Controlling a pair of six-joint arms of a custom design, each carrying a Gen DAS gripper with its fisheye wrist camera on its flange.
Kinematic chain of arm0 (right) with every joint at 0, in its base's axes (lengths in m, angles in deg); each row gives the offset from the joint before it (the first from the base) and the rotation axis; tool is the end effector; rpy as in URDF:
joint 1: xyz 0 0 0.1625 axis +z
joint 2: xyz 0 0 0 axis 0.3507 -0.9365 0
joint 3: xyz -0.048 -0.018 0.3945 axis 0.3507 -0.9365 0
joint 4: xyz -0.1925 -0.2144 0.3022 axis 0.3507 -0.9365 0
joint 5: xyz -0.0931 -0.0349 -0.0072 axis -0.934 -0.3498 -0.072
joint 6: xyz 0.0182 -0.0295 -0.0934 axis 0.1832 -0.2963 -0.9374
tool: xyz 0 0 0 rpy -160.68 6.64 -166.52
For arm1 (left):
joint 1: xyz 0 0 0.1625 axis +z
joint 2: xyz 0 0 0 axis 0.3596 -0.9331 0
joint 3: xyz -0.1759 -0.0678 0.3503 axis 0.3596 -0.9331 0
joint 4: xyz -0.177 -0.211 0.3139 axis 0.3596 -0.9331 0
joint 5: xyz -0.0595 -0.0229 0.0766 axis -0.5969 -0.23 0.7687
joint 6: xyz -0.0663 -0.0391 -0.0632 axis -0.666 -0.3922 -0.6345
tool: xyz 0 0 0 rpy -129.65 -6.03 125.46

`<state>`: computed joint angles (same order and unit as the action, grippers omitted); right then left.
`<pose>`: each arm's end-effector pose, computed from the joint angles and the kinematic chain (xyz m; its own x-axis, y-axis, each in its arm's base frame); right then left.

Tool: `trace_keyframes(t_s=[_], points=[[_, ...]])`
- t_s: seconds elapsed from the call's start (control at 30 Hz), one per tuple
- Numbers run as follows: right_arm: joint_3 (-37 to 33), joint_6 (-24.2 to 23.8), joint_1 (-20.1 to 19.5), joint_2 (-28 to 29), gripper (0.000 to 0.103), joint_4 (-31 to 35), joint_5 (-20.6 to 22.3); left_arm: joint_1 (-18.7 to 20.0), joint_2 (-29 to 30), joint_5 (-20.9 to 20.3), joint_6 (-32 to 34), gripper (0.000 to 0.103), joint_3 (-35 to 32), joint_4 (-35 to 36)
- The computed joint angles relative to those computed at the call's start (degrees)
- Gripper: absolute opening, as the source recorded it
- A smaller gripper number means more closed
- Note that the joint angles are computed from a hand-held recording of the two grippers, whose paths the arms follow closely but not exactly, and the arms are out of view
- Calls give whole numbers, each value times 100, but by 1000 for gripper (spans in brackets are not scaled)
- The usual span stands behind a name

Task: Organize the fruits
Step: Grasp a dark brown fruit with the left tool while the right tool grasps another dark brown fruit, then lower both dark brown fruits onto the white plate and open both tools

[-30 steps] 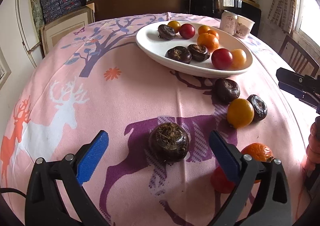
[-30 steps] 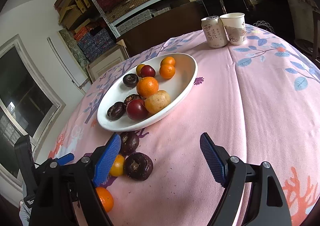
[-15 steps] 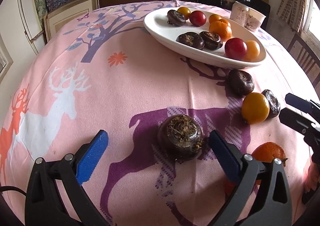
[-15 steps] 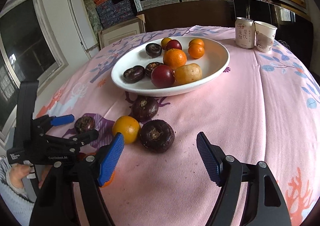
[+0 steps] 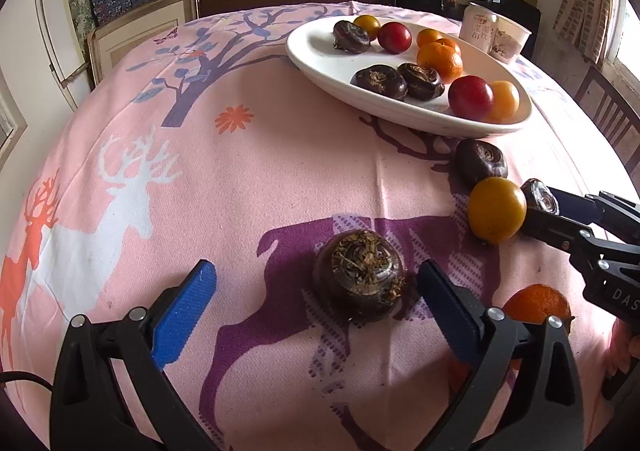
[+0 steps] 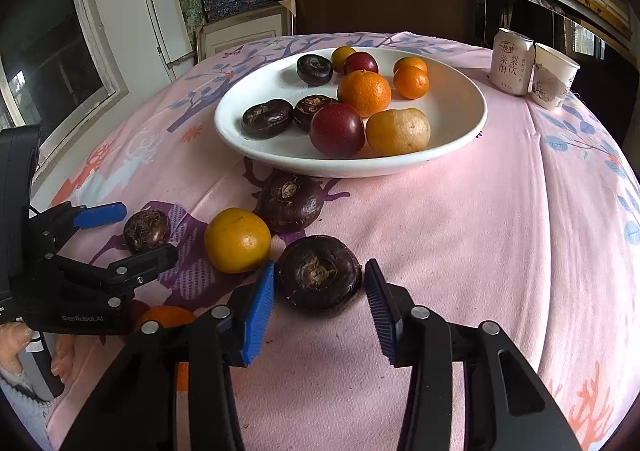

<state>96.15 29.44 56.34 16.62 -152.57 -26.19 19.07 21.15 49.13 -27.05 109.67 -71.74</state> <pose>0.0102 -0.4958 0.1510 -0.7202 -0.4603 0.5191 -0.6520 0.7047 -0.2798 -0.2216 -0.4697 -0.0362 -0.6901 -0.0344 -0.7229 0.4018 0.8127 -0.4221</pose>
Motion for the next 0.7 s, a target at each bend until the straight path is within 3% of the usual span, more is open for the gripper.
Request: trace_keyframes(t_s=[0.1, 0.23, 0.37, 0.5, 0.7], points=[[61, -62, -34, -50, 41, -71, 137, -38, 33, -17, 157, 97, 14, -146], [90, 18, -110, -143, 42, -88, 240, -114, 112, -58, 537, 63, 54, -547], [24, 219, -172, -175, 42, 12, 274, -112, 128, -173, 742, 41, 113, -935], [25, 249, -199, -194, 42, 14, 332, -95, 120, -340, 961, 41, 215, -1468], [122, 334, -308, -311, 42, -153, 653, -255, 203, -88, 1262, 41, 283, -2031]])
